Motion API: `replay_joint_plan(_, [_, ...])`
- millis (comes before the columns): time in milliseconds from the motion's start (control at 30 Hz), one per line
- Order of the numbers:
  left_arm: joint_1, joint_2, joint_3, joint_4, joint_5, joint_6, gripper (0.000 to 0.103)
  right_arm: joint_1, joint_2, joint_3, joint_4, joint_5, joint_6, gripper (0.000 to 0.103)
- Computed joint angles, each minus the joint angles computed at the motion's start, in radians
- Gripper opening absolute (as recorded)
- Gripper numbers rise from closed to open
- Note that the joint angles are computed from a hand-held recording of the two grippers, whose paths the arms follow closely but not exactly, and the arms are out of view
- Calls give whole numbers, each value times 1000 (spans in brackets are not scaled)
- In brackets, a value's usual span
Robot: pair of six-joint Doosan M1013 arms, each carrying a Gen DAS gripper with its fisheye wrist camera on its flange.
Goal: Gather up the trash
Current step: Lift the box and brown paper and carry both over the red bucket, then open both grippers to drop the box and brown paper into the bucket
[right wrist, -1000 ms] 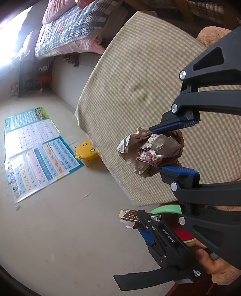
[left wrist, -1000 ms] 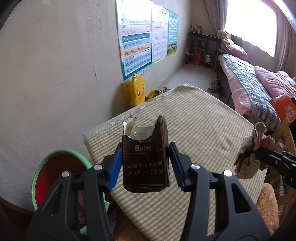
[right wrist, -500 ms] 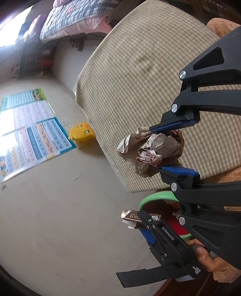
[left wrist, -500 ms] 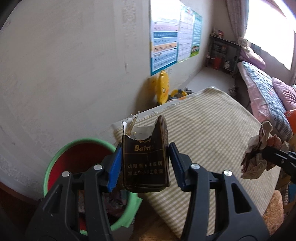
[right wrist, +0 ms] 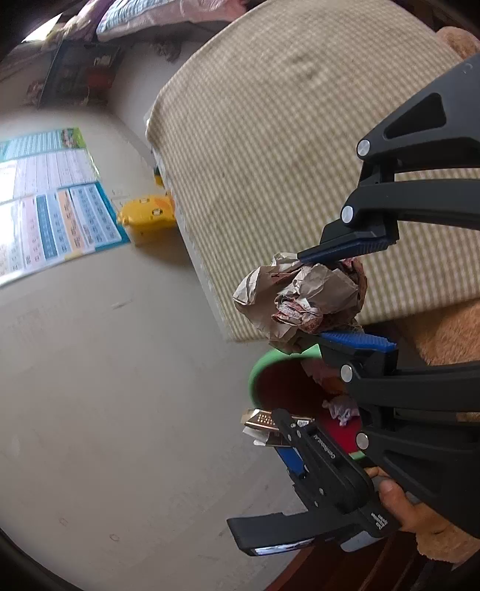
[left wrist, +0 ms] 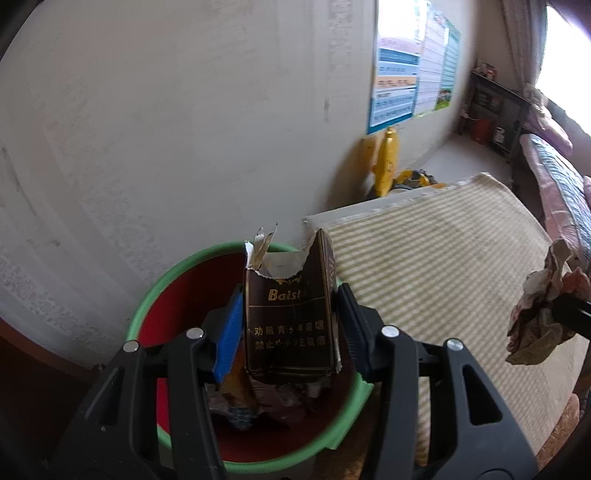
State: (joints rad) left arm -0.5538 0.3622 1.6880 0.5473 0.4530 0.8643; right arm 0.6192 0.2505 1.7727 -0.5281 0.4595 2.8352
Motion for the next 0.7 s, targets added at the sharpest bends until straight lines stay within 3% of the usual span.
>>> replay_joint_plan(300, [36,1,14,37,32,-63,47,0,67,-88,167,-22,-232,34])
replay_joint_plan(700, [81,12,17,-32,58,-41,47,9,140,-187,323,-7,-450,34])
